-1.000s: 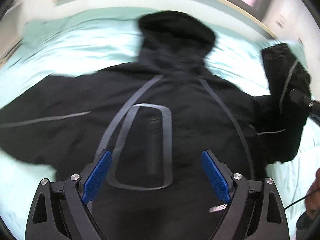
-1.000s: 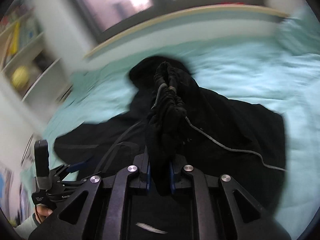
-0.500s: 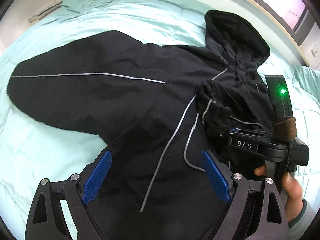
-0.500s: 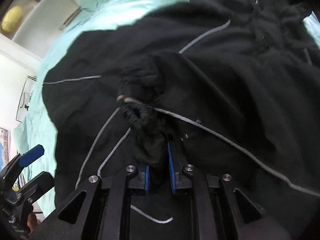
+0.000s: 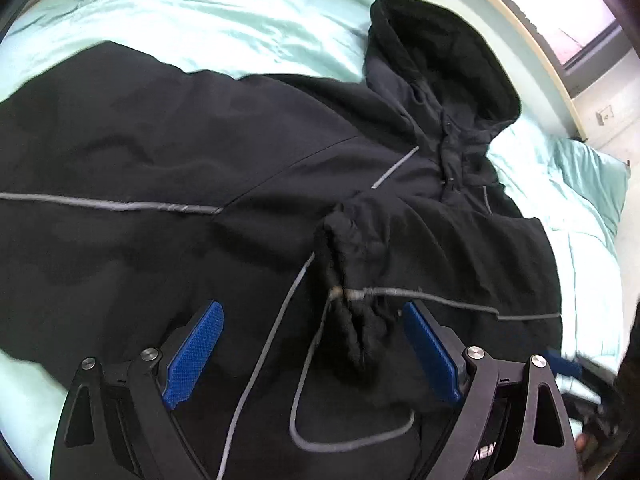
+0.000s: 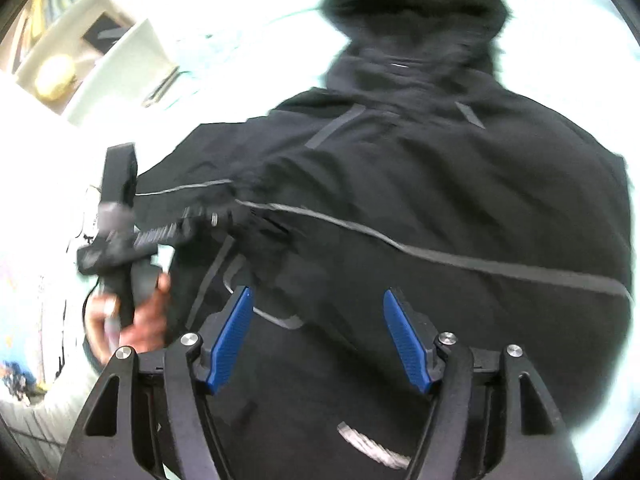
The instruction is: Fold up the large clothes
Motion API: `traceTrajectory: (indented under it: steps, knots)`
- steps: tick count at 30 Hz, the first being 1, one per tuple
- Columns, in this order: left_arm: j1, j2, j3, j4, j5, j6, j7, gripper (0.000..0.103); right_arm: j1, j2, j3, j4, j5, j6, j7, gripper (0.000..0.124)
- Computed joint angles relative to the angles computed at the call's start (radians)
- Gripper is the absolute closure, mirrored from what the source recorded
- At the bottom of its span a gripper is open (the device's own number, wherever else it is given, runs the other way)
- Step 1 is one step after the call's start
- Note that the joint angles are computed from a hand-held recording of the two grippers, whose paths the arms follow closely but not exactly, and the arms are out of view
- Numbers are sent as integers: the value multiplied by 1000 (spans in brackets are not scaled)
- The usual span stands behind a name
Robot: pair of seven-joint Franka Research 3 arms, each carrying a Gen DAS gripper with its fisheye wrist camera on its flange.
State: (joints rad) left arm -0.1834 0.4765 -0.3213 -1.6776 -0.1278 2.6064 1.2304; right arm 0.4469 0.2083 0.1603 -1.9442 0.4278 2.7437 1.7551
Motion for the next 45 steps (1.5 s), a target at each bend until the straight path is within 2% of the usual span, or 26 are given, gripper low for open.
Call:
traceTrajectory:
  steps: [1,2,3,4,5,9,11,12,14,16,17,18,19,23,26,28,29,31,33,35,36,39,42,45]
  knots:
    - [-8,19,2,22,9,7,1,16,5,-23,-14,-31,-24,-6,34,53]
    - [-14,29,4,35,19,9,1,46,11,-39,-26,-56,-52,-10,72,53]
    - [-28,47,11,70,40,-17,-3,86,9,-63,-31,-85,-65,-11,90,53]
    - [-39,71,14,119,56,-68,-5,85,9,-75,-36,-104,-87,-7,116,53]
    - [-50,72,25,133,74,-74,-16,86,9,-90,-46,-123,-121,-3,155,53]
    - [-29,-22,38,61,92,70,-32,86,19,-80,-84,-103,-323,10,332,53]
    - [7,-48,30,41,66,101,-23,86,24,-66,-106,-72,-448,-18,421,53]
    - [42,-46,13,44,36,94,11,86,36,-34,-128,-28,-548,-53,497,53]
    - [62,-17,15,75,33,38,52,82,51,32,-148,57,-652,-129,573,53]
    - [81,55,10,143,28,-104,123,80,63,141,-157,193,-690,-243,588,53]
    - [88,83,9,152,24,-137,148,79,72,191,-163,255,-703,-305,591,53]
    - [98,88,2,132,-1,-115,176,78,78,260,-166,335,-705,-380,572,53]
    - [117,82,-14,96,-35,-67,206,78,83,299,-168,380,-703,-417,564,52]
    - [135,61,-21,66,-104,-51,204,77,99,321,-193,389,-716,-402,585,48]
    - [54,-25,52,15,19,-18,125,73,81,297,-181,370,-693,-402,527,48]
    - [-36,-112,130,-49,205,35,19,68,72,248,-170,321,-670,-368,503,48]
    - [-50,-140,134,-67,245,45,-2,62,54,192,-149,257,-636,-302,482,48]
    - [-36,-176,99,-92,240,68,15,53,59,113,-140,168,-633,-213,480,48]
    - [-22,-184,46,-112,181,107,65,47,80,79,-141,135,-668,-209,511,48]
    - [-16,-132,0,-75,105,64,107,47,88,68,-129,112,-672,-220,534,48]
    - [-28,-105,0,-54,102,40,108,47,89,85,-119,119,-663,-249,530,48]
    - [-124,40,66,76,202,-99,-12,48,102,160,-125,181,-668,-352,558,48]
    - [-127,82,73,81,218,-59,-66,48,130,189,-145,198,-720,-358,598,47]
    - [-130,95,70,126,239,-105,-83,47,142,204,-153,227,-736,-387,631,44]
